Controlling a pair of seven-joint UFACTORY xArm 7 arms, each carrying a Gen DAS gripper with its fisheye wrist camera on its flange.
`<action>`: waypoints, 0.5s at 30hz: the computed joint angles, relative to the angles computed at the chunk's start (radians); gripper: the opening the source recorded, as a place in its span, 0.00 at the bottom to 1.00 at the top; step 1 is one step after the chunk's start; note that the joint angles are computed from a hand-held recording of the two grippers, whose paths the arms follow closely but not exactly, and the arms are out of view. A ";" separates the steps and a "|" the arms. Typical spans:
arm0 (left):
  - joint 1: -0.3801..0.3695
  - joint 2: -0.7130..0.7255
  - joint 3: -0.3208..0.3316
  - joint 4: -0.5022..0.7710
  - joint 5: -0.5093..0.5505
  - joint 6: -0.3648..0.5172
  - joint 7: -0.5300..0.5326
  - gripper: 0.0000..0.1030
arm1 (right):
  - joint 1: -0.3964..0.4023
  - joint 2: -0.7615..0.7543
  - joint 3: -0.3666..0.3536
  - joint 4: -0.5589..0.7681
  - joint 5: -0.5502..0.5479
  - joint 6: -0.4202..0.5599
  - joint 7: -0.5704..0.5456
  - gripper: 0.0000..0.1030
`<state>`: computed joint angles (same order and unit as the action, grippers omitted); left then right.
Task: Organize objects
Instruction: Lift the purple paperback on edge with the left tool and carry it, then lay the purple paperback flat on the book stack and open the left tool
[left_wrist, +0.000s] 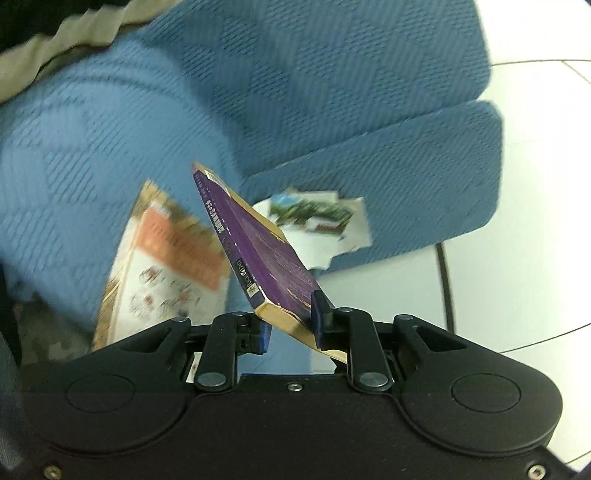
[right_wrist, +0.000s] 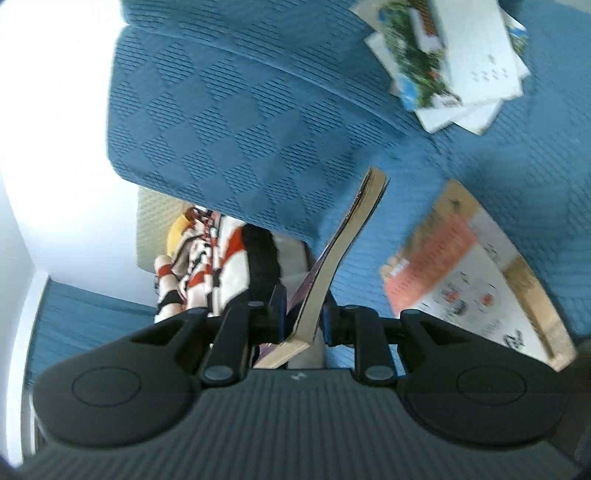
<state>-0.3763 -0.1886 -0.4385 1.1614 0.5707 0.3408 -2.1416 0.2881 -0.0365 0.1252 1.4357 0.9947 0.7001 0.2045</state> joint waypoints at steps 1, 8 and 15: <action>-0.002 0.007 -0.003 -0.008 0.001 -0.005 -0.005 0.20 | -0.001 -0.010 -0.002 -0.023 0.002 0.002 -0.008 0.22; -0.034 0.042 0.002 -0.048 -0.008 -0.029 -0.025 0.20 | -0.005 -0.039 -0.020 -0.121 0.033 0.024 -0.086 0.22; -0.068 0.072 0.012 -0.057 0.068 -0.034 -0.092 0.20 | -0.013 -0.059 -0.038 -0.192 0.092 0.055 -0.145 0.22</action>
